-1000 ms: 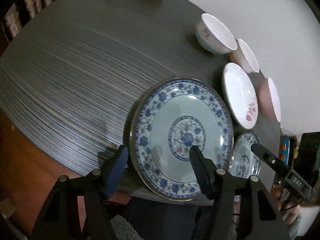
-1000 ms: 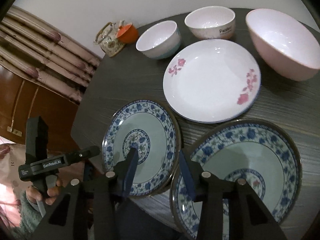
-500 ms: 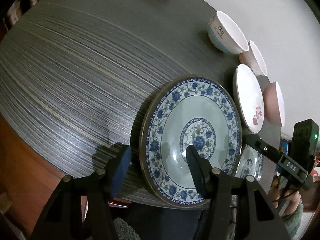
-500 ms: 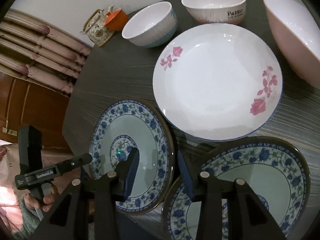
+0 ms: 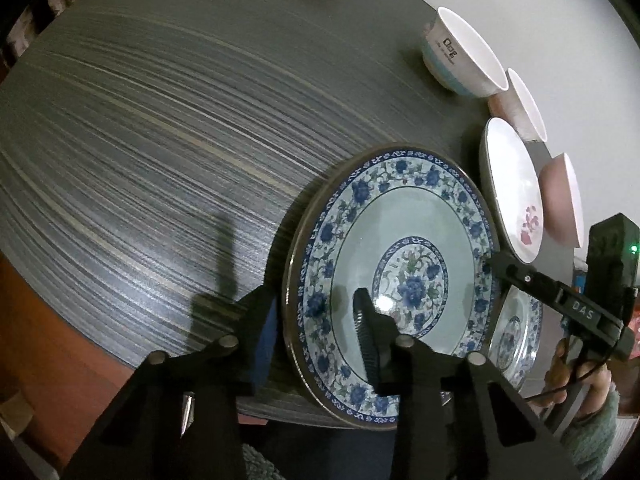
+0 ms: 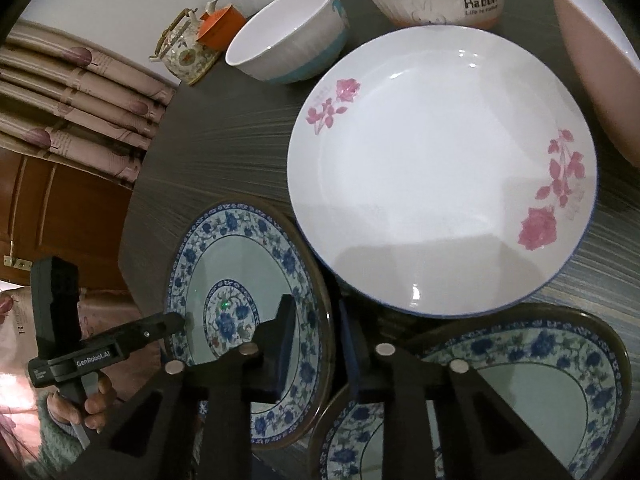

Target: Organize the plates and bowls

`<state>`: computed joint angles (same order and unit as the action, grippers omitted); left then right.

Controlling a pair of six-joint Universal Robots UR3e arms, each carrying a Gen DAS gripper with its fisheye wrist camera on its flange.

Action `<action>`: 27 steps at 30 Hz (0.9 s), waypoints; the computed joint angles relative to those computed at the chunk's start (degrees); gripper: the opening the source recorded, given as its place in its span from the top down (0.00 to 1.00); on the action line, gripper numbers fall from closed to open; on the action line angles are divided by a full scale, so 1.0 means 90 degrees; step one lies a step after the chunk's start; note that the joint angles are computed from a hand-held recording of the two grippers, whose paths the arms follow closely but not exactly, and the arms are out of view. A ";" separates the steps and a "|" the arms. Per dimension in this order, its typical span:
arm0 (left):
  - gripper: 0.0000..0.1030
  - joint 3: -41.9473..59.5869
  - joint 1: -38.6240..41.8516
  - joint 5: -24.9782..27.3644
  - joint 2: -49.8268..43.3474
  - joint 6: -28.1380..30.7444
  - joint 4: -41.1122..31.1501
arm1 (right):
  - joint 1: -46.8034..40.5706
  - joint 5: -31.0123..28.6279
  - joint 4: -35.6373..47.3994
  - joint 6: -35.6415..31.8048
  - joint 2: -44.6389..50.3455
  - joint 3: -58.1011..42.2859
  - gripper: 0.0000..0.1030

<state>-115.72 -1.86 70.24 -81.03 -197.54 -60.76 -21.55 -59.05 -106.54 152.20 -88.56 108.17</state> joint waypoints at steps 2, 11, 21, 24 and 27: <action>0.74 0.0070 -0.0058 0.0099 -0.0086 0.0005 0.0039 | -0.0042 -0.0074 -0.0054 -0.0061 -0.0087 0.0114 0.87; 0.81 0.0166 -0.0034 0.0366 -0.0077 0.0198 0.0075 | -0.0318 -0.0061 -0.0099 -0.0082 -0.0827 0.0729 0.88; 0.81 0.0484 0.0169 0.0802 -0.0101 0.0447 0.0110 | -0.0286 0.0061 -0.0554 0.0317 -0.1595 0.1408 0.88; 0.81 0.0576 0.0178 0.0919 -0.0209 0.0472 0.0240 | -0.0275 0.0123 -0.0739 0.0521 -0.1723 0.1605 0.88; 0.81 0.0599 0.0303 0.0931 -0.0286 0.0635 0.0355 | -0.0293 0.0201 -0.0951 0.0741 -0.1793 0.1809 0.88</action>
